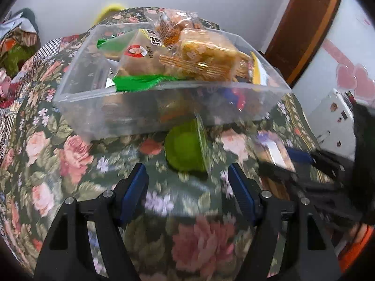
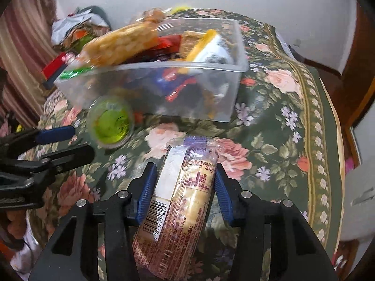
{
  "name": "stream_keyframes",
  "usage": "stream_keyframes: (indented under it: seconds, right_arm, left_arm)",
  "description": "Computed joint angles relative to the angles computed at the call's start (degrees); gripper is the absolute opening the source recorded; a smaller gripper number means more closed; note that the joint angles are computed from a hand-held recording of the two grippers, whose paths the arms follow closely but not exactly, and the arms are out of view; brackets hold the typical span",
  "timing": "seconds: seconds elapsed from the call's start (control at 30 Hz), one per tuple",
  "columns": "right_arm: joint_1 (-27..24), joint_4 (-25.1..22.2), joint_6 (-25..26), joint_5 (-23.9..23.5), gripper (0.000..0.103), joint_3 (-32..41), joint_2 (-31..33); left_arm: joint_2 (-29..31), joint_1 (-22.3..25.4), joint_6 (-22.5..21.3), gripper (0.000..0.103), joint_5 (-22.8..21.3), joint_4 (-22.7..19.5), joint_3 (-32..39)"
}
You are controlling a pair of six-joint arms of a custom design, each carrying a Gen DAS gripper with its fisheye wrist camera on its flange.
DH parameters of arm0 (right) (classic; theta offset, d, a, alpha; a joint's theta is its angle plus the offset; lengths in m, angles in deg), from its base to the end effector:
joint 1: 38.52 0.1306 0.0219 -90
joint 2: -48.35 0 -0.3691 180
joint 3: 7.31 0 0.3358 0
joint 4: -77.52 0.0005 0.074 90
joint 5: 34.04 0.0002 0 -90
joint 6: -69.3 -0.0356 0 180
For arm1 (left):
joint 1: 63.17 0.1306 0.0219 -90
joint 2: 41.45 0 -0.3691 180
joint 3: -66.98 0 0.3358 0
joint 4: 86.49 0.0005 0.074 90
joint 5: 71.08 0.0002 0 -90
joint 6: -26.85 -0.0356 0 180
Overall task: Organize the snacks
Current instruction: 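Grasp the green jelly cup with the left tool while the right tool grasps the wafer roll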
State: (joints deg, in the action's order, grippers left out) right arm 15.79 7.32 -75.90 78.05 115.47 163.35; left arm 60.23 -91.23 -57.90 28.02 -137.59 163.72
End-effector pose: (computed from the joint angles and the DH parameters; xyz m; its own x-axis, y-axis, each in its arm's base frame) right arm 0.3380 0.4467 0.4157 -0.8297 0.1492 -0.5379 0.0531 0.9804 0.1899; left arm 0.4313 -0.2368 0.3725 -0.7785 0.3126 -0.5443 0.4732 0.8620 -0.1817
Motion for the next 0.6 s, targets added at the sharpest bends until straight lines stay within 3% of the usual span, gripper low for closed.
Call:
stream_keyframes:
  seconds: [0.17, 0.33, 0.4, 0.47, 0.6]
  right_arm:
    - [1.96, 0.62, -3.94, 2.15, 0.071, -2.28, -1.63]
    - [3.69, -0.30, -5.50, 4.18, 0.071, -2.83, -1.59]
    - [4.14, -2.22, -5.85, 5.56, 0.066, -1.73, -0.76]
    - [4.50, -4.11, -5.96, 6.47, 0.045, -0.40, 0.14]
    - [4.09, -2.38, -6.63, 5.82, 0.043, -1.82, -0.99]
  left_arm:
    - [3.03, -0.13, 2.25, 0.071, 1.01, 0.78, 2.55]
    - [4.62, -0.58, 2.51, 0.042, 0.58, 0.97, 3.23]
    - [4.08, -0.43, 2.49, 0.042, 1.19, 2.21, 2.14]
    - [3.22, -0.22, 2.30, 0.042, 1.73, 2.58, 1.13]
    - [0.41, 0.07, 1.41, 0.041, 0.87, 3.49, -1.66]
